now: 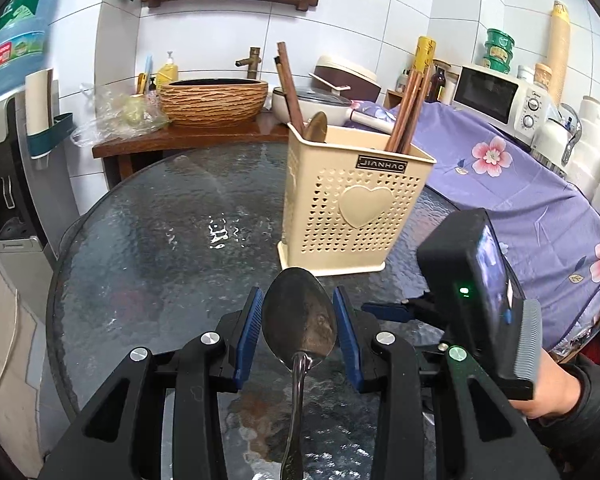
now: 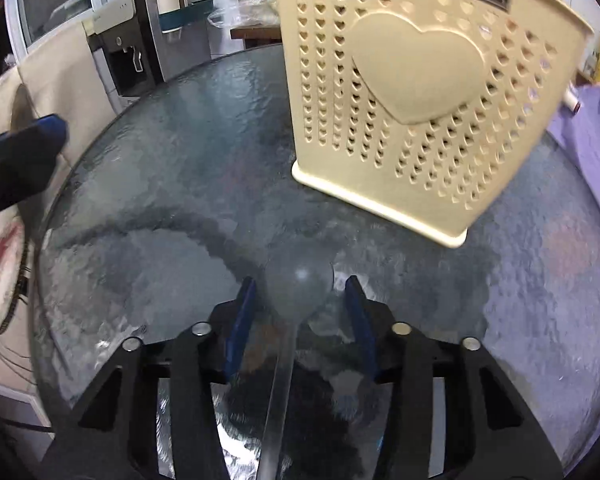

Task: Organize utensils
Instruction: 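Lift both spoons and carry them toward the cream holder with both tools, then lower the metal spoon and plastic spoon into the holder with both tools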

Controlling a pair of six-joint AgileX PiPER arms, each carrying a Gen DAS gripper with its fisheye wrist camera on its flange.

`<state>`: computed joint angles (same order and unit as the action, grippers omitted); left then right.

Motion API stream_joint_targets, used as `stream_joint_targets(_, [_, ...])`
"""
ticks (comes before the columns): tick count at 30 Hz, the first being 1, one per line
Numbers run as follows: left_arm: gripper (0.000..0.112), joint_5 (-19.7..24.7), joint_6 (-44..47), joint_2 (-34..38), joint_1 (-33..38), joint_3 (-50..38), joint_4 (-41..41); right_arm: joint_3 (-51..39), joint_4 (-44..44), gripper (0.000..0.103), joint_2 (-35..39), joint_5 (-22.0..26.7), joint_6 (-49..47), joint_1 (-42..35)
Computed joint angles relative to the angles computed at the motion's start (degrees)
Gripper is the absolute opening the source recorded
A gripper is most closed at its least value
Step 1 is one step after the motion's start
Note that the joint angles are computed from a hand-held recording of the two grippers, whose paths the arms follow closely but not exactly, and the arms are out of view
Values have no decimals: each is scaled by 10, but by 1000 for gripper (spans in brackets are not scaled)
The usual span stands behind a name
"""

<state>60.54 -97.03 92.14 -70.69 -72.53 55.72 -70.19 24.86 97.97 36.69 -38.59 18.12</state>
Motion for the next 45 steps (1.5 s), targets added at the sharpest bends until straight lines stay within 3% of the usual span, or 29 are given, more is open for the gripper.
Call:
stream_joint_targets(7, [35, -2, -12, -8, -1, 13, 2, -10, -20, 37, 6, -7, 27, 18])
stream_joint_targets(9, [35, -5, -15, -7, 0, 14, 3, -7, 21, 37, 2, 3, -5, 3])
stream_joint_targets(16, [35, -1, -14, -2, -2, 0, 10, -8, 147, 37, -50, 74, -106, -80])
stream_joint_targets(27, [35, 33, 14, 27, -26, -70, 27, -13, 218, 37, -116, 178, -173, -193])
stream_joint_targets(37, [35, 48, 11, 56, -28, -121, 50, -27, 252, 37, -134, 215, -186, -236])
stream_joint_targets(45, [35, 29, 25, 67, 0, -182, 71, -92, 275, 37, -125, 221, -173, -254])
